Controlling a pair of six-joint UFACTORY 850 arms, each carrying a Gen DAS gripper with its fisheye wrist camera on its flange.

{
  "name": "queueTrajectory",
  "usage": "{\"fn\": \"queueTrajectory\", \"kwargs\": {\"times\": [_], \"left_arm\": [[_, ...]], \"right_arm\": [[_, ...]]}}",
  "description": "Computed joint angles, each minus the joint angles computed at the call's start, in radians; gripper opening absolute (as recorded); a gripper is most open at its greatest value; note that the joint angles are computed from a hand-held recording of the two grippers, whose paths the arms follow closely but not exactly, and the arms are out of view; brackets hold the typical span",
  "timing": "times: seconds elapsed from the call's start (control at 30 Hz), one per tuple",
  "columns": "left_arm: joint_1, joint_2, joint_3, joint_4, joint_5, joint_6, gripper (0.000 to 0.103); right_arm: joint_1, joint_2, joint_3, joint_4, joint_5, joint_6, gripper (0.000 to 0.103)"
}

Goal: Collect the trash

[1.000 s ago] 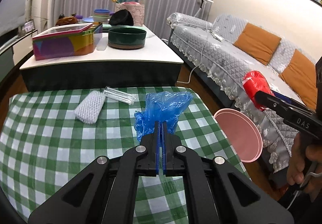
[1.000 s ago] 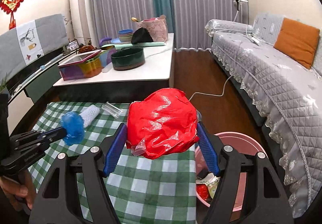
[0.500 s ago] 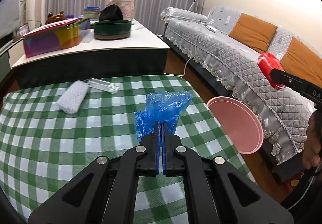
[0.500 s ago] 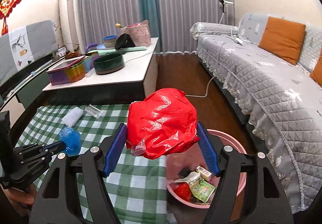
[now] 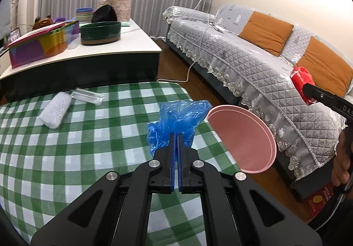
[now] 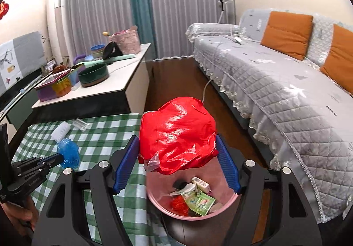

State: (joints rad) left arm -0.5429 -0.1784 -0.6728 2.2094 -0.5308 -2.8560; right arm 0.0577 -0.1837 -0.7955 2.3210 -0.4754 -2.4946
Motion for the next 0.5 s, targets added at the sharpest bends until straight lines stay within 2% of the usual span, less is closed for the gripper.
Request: {"fn": "queueTrajectory", "kwargs": {"times": [0.5], "left_arm": [[-0.022, -0.063, -0.065, 0.049, 0.027, -0.019, 0.001]], "right_arm": [[-0.047, -0.028, -0.030, 0.043, 0.006, -0.021, 0.069]]}}
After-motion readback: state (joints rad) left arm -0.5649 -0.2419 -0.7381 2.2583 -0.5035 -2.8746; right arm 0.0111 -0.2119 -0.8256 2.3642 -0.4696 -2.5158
